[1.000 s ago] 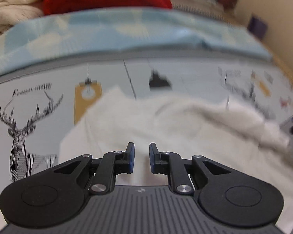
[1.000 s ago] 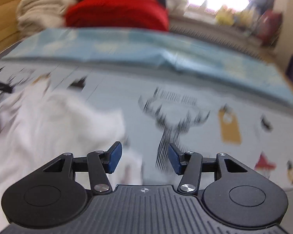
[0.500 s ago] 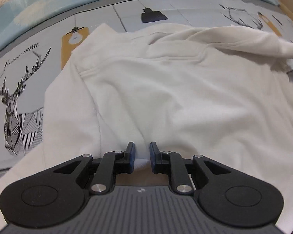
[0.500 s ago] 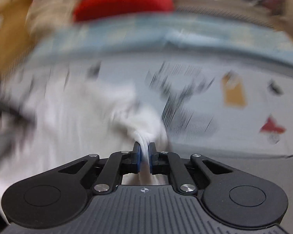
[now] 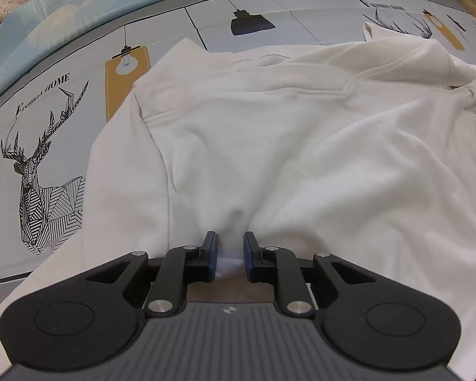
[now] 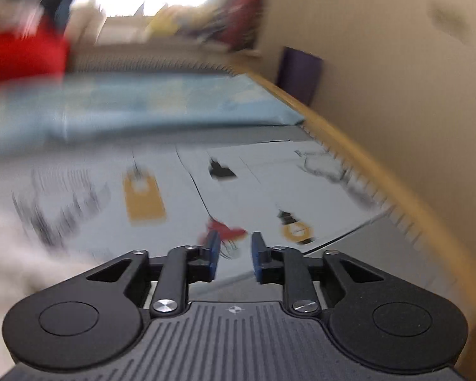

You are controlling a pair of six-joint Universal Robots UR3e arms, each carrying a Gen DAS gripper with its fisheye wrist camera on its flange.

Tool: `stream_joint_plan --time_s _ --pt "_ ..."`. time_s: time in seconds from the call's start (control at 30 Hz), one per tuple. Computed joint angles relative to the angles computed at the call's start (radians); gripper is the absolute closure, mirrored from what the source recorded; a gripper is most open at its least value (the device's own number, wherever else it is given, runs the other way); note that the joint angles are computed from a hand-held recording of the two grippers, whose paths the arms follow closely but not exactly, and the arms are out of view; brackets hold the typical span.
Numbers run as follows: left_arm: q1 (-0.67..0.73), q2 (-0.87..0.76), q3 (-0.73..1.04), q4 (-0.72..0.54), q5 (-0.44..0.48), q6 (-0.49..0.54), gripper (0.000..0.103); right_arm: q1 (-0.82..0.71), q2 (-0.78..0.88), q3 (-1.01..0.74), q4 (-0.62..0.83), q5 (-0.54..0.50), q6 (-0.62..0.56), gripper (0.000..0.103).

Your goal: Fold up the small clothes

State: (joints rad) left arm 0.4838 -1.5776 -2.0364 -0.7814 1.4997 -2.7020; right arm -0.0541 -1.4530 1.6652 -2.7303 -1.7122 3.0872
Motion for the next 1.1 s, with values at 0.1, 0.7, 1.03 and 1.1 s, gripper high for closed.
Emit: stream_joint_plan --time_s 0.1,0.7,1.03,1.1 --pt "-0.008 -0.003 0.000 0.005 0.007 -0.002 0.084 -0.207 -0.105 0.042 0.199 0.455 0.147 0.069" --pt "-0.019 -0.001 -0.018 0.036 0.020 0.009 0.083 -0.267 0.120 0.063 0.168 0.561 0.751 0.063" --pt "-0.010 -0.006 -0.009 0.023 0.009 0.013 0.083 -0.137 0.024 0.202 -0.529 0.428 0.563 0.099" --pt "-0.010 -0.008 -0.007 0.023 0.009 0.012 0.083 -0.078 -0.007 0.245 -0.597 0.286 0.562 0.099"
